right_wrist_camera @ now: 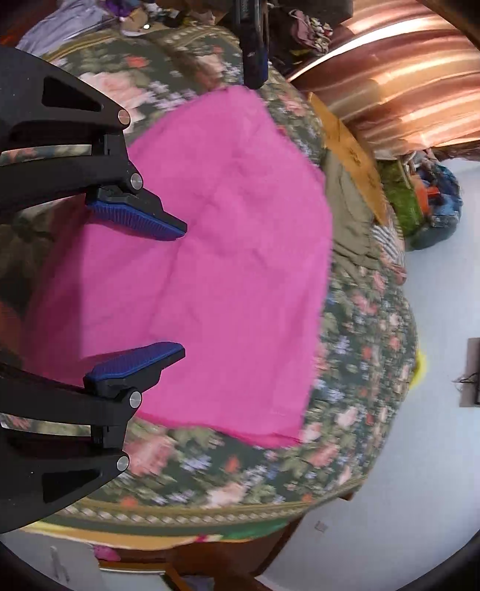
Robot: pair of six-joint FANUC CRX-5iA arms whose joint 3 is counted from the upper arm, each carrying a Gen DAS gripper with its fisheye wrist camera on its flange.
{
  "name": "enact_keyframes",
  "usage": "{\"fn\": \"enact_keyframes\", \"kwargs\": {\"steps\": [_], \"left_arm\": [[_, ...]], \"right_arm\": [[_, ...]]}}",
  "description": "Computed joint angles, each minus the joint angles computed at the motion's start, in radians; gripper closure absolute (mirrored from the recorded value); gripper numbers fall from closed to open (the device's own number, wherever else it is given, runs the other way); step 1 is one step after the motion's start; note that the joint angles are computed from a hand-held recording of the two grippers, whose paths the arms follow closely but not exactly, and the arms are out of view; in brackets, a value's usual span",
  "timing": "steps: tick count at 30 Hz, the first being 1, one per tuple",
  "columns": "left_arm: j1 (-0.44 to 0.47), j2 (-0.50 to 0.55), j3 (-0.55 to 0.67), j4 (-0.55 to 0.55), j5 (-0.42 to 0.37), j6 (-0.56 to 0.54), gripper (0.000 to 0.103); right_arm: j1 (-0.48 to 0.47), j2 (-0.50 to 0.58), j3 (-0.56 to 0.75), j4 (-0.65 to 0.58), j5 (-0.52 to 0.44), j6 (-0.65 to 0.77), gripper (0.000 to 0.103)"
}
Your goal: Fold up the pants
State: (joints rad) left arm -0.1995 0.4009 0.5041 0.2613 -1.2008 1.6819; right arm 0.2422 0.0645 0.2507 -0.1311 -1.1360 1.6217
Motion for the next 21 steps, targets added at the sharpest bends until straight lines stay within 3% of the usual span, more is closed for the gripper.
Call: {"fn": "enact_keyframes", "kwargs": {"steps": [5,9,14,21], "left_arm": [[0.025,-0.002,-0.114,0.197,0.021,-0.016,0.031],[0.024,-0.02,-0.164,0.239,0.078,-0.022,0.031],[0.051,-0.053,-0.293,0.436,0.17,-0.094,0.031],[0.051,-0.05,-0.303,0.475,0.204,-0.098,0.031]], "right_arm": [[-0.027,-0.025,-0.017,-0.049,-0.009,0.002,0.048],[-0.017,-0.041,-0.041,-0.035,0.007,-0.009,0.048],[-0.022,-0.036,-0.034,-0.043,0.0,-0.005,0.048],[-0.024,-0.035,-0.034,-0.046,-0.001,0.002,0.047]]}}
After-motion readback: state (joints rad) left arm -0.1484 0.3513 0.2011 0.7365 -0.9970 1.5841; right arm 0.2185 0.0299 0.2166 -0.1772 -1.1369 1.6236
